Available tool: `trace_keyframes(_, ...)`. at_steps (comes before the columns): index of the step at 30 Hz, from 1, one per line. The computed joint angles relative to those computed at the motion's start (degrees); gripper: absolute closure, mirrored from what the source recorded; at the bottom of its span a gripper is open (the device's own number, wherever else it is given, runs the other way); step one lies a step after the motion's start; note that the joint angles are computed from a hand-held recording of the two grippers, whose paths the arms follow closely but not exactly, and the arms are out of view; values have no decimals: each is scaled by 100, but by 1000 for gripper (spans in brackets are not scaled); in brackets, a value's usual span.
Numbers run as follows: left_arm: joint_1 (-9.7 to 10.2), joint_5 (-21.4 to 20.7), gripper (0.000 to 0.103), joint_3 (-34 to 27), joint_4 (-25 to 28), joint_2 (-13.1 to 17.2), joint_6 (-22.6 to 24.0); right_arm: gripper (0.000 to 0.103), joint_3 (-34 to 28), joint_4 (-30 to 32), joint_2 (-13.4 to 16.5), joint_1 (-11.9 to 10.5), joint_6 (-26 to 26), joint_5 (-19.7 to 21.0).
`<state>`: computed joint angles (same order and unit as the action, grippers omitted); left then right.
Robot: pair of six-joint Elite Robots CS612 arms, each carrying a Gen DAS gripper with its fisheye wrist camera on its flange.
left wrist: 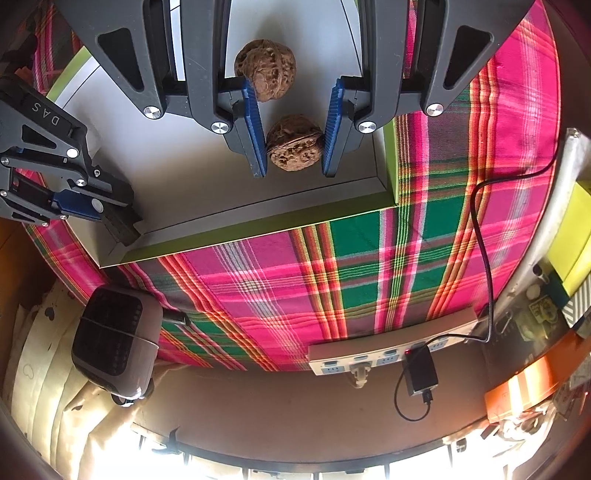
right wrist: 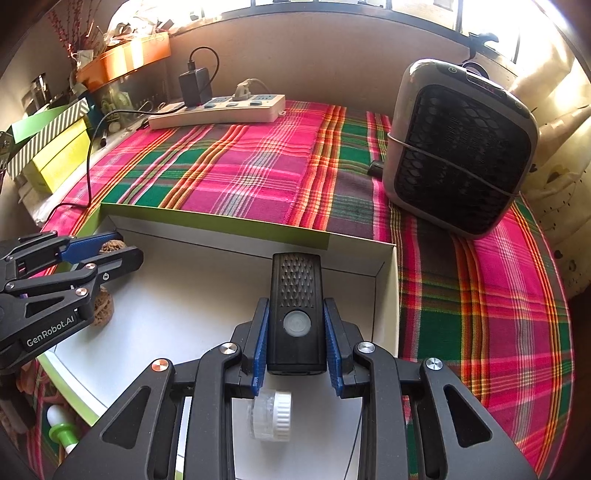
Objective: Organize objects
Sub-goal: 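Lower both held objects into the box and open both grippers, then withdraw both grippers from the box toward the remaining toys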
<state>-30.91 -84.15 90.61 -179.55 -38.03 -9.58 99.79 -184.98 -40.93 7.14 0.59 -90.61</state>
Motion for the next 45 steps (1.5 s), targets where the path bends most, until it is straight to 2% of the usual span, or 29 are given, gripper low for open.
trace_keyframes(13, 9, -35, 74, -5, 26, -6, -31, 75, -9, -4, 9, 8, 30, -25)
trace_keyframes(22, 9, -65, 67, 20, 34, -26, -26, 74, 4, -16, -1, -6, 113, -2)
trace_keyframes(24, 10, -68, 66, 33, 1, -31, -34, 69, 22, -62, -4, -6, 132, -12)
trace_keyframes(26, 10, -65, 64, 68, -34, -51, -55, 67, 53, -110, -17, -10, 133, 15)
trace_keyframes(45, -56, 20, 63, 604, -581, -334, -66, 65, 463, -645, -225, 28, 248, 37)
